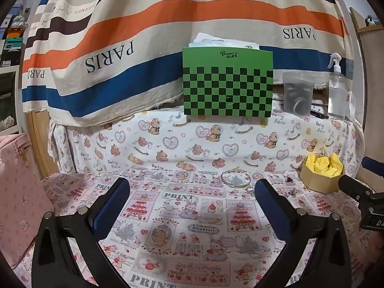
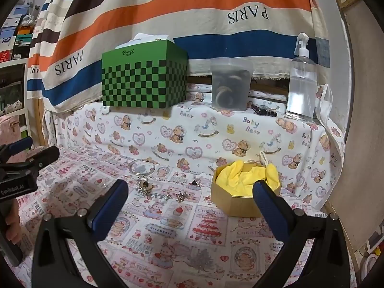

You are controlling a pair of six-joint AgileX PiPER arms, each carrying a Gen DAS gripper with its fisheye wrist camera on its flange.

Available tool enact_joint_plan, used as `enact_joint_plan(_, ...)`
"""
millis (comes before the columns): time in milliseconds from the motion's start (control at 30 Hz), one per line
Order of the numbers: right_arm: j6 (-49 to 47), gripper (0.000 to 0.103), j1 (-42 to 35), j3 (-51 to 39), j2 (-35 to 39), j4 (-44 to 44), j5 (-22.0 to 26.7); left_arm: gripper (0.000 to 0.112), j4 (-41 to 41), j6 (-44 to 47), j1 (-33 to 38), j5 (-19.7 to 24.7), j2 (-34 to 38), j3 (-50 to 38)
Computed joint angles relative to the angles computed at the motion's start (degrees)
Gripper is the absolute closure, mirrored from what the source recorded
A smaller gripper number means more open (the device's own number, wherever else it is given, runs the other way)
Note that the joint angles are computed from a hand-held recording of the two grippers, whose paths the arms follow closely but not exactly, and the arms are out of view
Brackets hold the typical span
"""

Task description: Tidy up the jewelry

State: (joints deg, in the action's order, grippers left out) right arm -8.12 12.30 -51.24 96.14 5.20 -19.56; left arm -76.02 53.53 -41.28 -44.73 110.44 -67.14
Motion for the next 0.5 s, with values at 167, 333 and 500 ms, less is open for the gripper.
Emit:
enact_joint_plan(167,-0.36,0.000,-0.05,-0.07,0.20,0.20,0.00,0.009,-0.70,0.14,0.26,0.23,-0.02,-0.11)
enact_joint_plan(333,-0.40,0.000,-0.08,-0.01,0.15,0.22,0.10,0.009,0.70,-1.08,0.06,-0.57,-0.35,0.73)
enact_joint_plan(500,0.04,0.000,-0.19,0.01,0.13,-0.39,0.20,0.009,0.10,-1.51,-0.02,-1.28,-0.39,0.92)
